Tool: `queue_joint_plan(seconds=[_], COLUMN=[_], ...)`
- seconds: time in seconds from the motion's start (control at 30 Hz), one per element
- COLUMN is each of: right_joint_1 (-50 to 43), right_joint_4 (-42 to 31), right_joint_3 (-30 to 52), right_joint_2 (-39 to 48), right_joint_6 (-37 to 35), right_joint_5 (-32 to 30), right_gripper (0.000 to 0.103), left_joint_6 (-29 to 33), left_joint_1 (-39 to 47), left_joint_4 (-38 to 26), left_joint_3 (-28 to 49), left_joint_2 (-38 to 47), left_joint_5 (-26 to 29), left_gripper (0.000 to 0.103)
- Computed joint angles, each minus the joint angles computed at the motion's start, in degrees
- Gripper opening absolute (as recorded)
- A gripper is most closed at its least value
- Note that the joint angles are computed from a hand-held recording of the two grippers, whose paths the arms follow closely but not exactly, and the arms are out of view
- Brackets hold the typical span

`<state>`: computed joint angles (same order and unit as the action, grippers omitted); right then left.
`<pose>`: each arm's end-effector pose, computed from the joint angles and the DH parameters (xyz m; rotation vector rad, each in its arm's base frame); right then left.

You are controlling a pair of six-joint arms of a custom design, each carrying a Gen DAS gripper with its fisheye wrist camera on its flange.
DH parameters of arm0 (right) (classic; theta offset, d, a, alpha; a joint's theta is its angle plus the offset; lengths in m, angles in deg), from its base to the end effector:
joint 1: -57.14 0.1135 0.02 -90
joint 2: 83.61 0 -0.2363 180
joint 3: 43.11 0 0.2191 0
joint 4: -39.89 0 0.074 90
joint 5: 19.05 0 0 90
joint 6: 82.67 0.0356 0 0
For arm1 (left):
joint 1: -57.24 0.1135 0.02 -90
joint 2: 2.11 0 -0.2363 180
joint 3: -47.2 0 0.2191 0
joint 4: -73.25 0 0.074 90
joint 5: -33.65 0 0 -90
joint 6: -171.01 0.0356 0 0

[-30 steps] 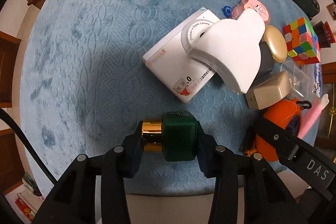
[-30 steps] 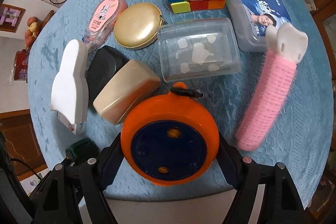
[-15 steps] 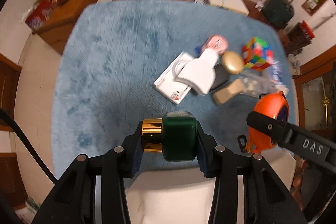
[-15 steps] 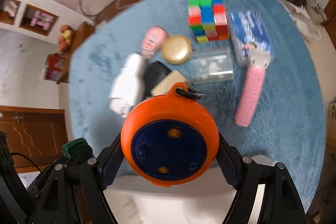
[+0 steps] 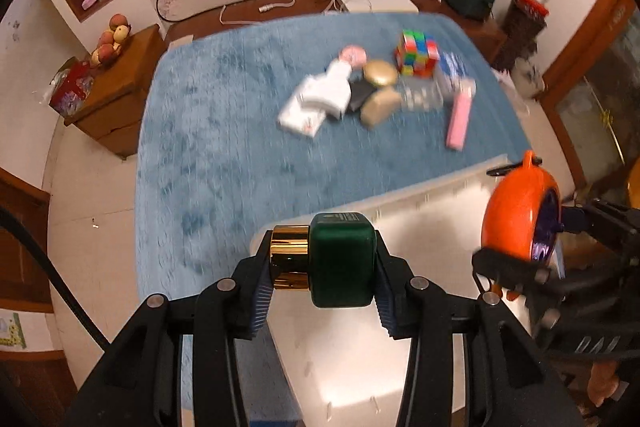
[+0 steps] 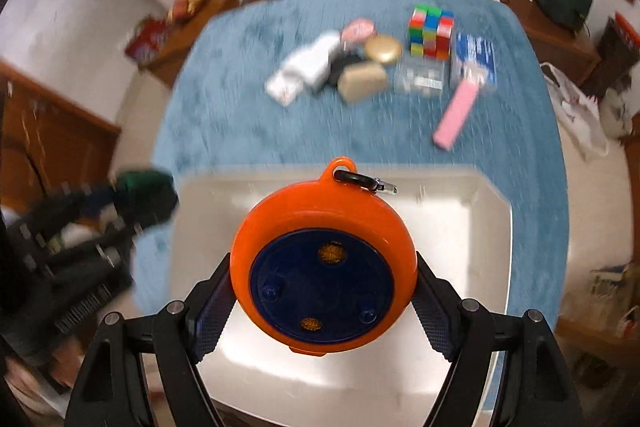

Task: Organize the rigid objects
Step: 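Carry jar and orange reel into the white tray and open both tools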

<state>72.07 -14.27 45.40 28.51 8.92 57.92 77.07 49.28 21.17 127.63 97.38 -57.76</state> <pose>0.3195 0.0935 0.1384 -0.3772 2.9159 0.3775 0.2987 -0.0409 0.1713 0.0929 2.8101 -0.0140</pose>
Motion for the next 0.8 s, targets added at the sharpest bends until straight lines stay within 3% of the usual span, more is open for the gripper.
queue_joint_plan(seconds=[0.1, 0.23, 0.5, 0.8], right_joint_1=[0.92, 0.48, -0.75, -2.84], right_joint_4=[5.41, 12.89, 21.45, 22.32], right_joint_3=[-9.27, -16.80, -22.62, -22.62], right_joint_2=[-1.44, 0.75, 5.97, 9.14], right_joint_6=[-1.95, -2.92, -6.00, -8.28], right_joint_5=[2.51, 3.46, 5.93, 6.50], right_gripper=[0.081, 0.081, 0.081, 0.082], left_joint_6=[-0.64, -0.97, -1.62, -3.65], left_joint_1=[-1.54, -5.69, -9.85, -11.31], left_joint_4=[4.38, 10.91, 23.12, 25.60], left_joint_3=[-5.97, -11.71, -18.24, -17.17], left_joint_2=[-1.05, 0.03, 6.90, 16.18], left_joint_5=[0.00, -3.87, -6.42, -7.00], left_gripper=[0.046, 0.046, 0.046, 0.047])
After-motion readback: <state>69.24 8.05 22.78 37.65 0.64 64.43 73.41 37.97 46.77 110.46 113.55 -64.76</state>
